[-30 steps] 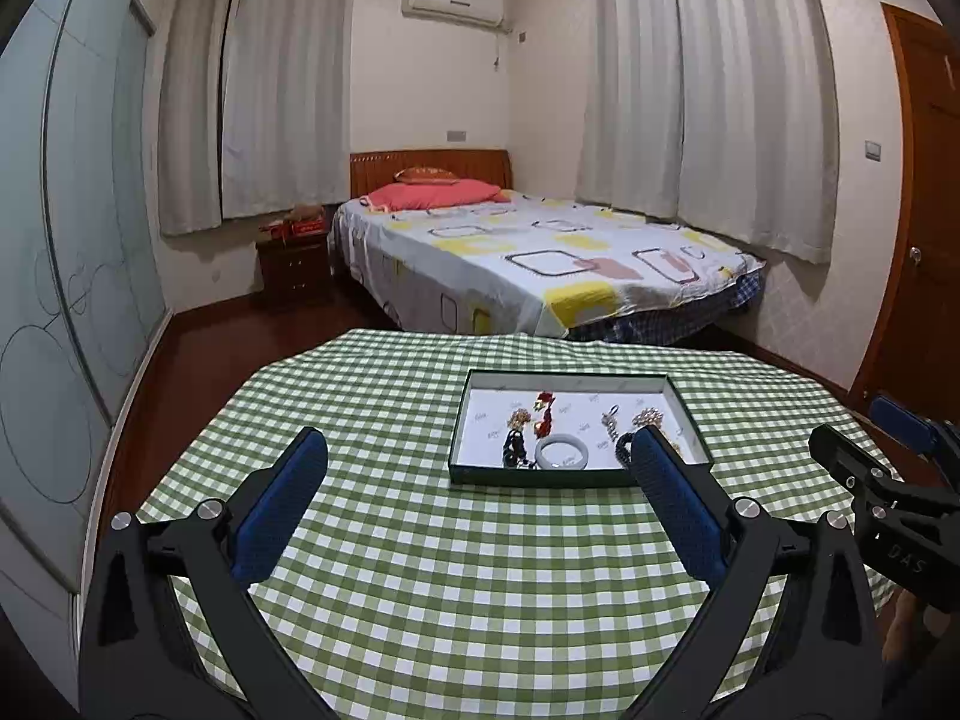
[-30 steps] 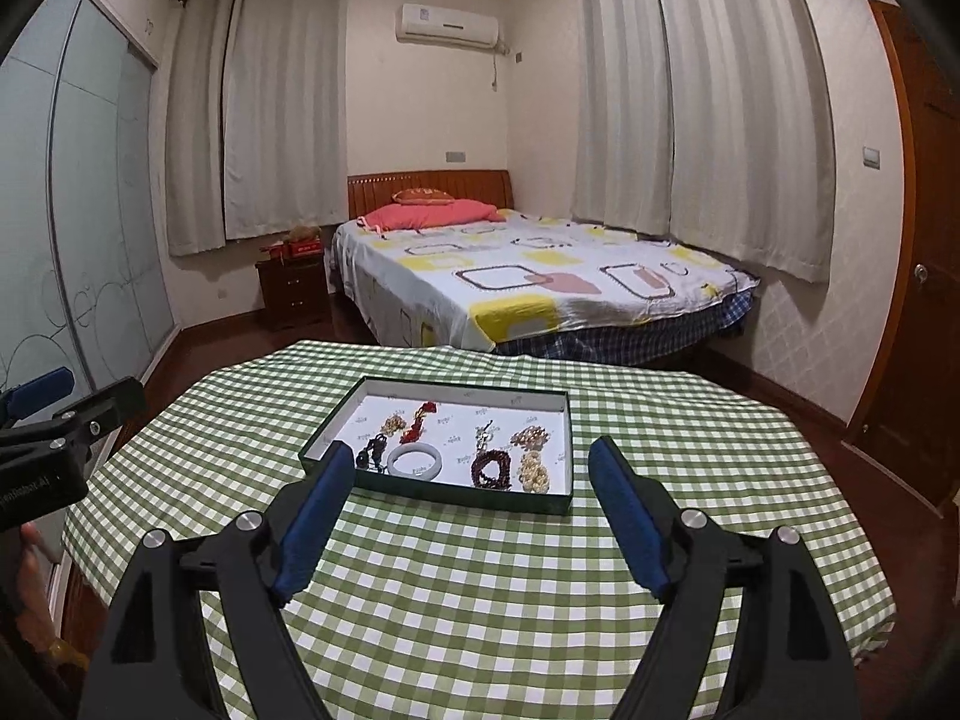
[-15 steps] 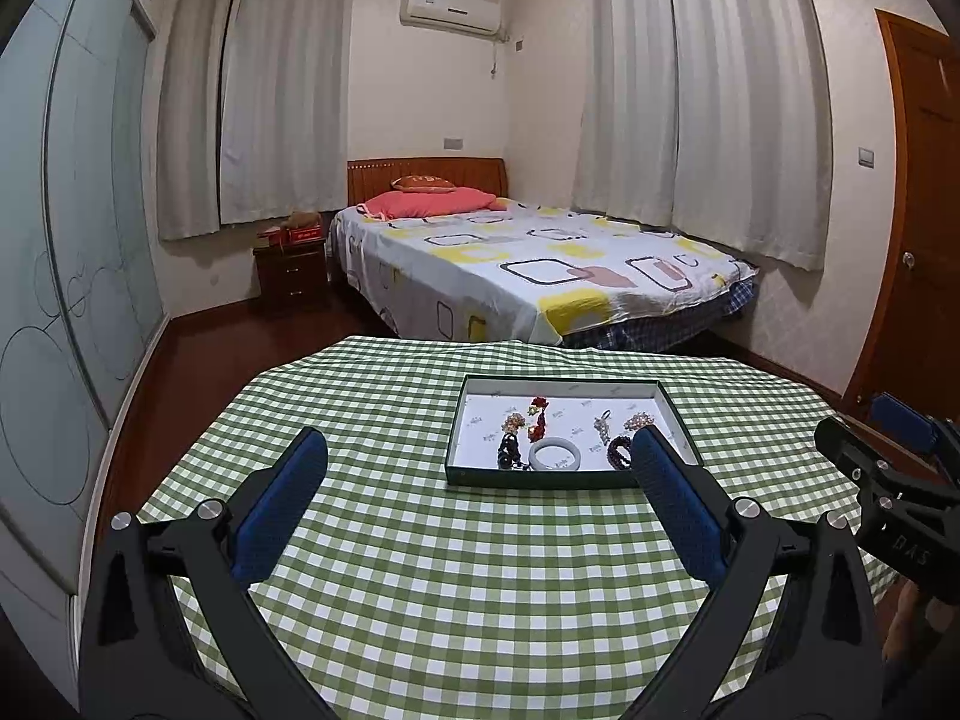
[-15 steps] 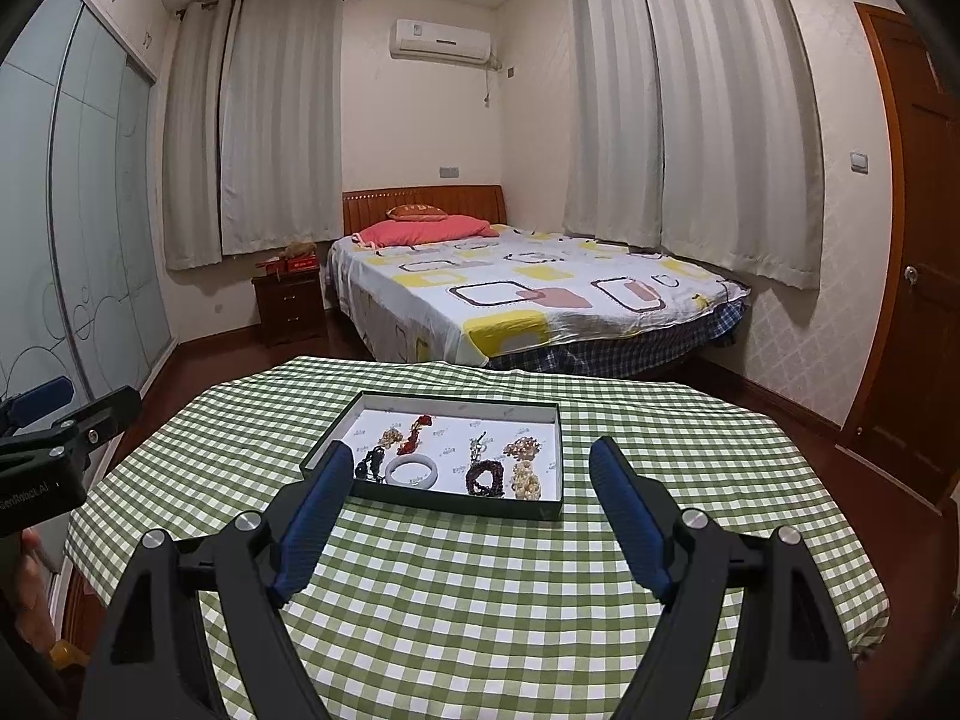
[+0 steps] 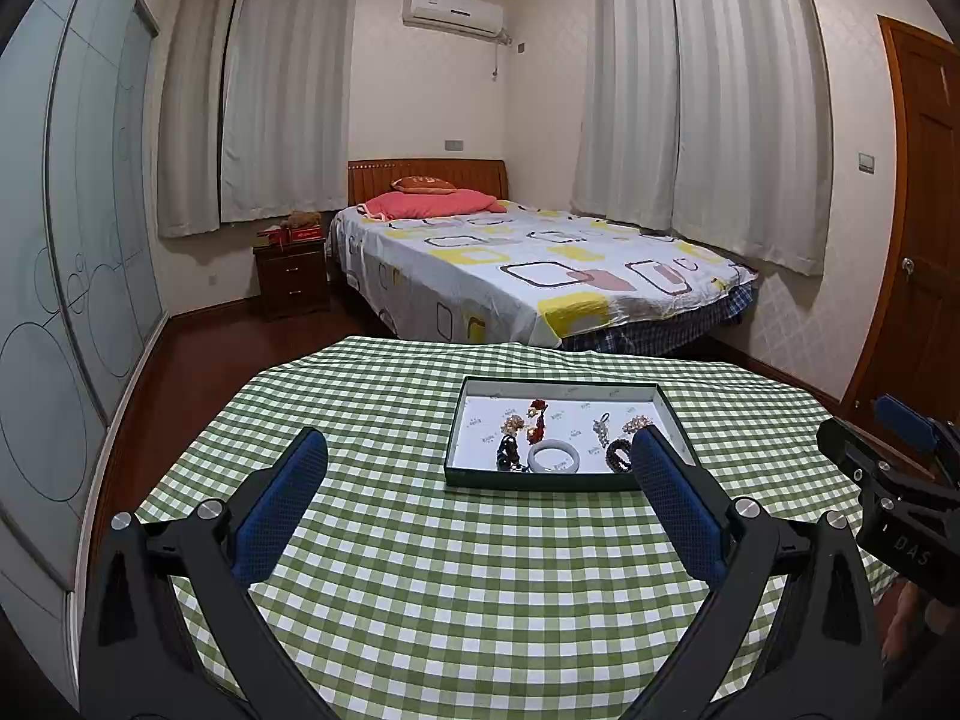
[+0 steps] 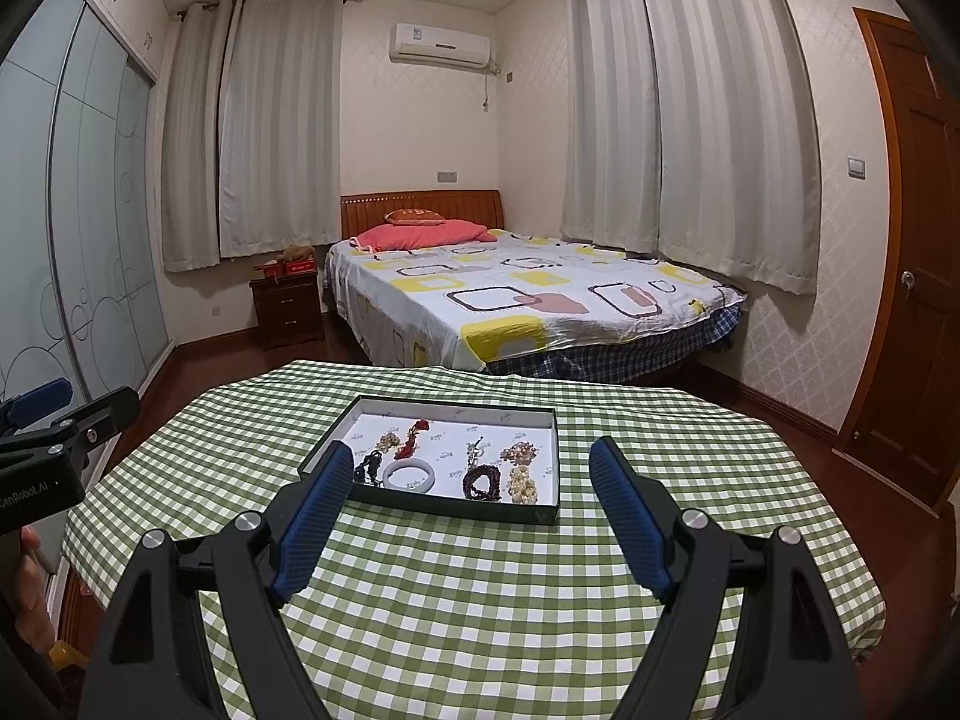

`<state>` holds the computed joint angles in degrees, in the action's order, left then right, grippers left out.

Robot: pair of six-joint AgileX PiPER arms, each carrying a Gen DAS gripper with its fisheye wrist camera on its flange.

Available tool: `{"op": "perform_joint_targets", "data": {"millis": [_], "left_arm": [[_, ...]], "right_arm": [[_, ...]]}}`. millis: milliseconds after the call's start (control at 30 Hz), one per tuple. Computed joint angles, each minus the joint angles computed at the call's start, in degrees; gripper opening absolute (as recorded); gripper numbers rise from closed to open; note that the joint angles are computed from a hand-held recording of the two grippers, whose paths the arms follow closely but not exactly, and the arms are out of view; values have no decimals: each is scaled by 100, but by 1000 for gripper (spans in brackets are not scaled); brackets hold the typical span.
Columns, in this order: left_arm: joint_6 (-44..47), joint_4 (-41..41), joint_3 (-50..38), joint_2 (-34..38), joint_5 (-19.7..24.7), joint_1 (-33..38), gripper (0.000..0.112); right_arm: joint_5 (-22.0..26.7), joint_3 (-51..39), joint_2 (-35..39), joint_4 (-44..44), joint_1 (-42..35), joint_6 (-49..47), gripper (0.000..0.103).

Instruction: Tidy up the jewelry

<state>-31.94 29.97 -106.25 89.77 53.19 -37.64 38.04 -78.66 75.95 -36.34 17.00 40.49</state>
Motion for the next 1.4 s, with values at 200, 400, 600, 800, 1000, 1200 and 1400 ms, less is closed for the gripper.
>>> {"op": "perform_joint_targets", "data": {"millis": [200,400,600,800,1000,1200,1400], "left_arm": [[3,-15,0,5,-6,6,99],[7,-45,26,-11,-28,26,99],[0,-46,29,-8,-41,31,99],[39,-101,-9,11,-28,63,99],[10,-87,-17,20,-45,70,99],[-92,-76,2,5,-91,92,99],[-241,195,2,22,-5,-13,99]], "right_arm": [[0,-3,2,2,0,0,78],[-5,-4,3,3,-1,-5,78],[-6,5,-3,-16,-3,8,78],[-7,4,-5,18,-19,-24,78],[-19,9,-5,6,-19,-18,78],[-15,6,-6,32,-29,-38,78],[-15,6,-2,21,-24,-27,78]]}}
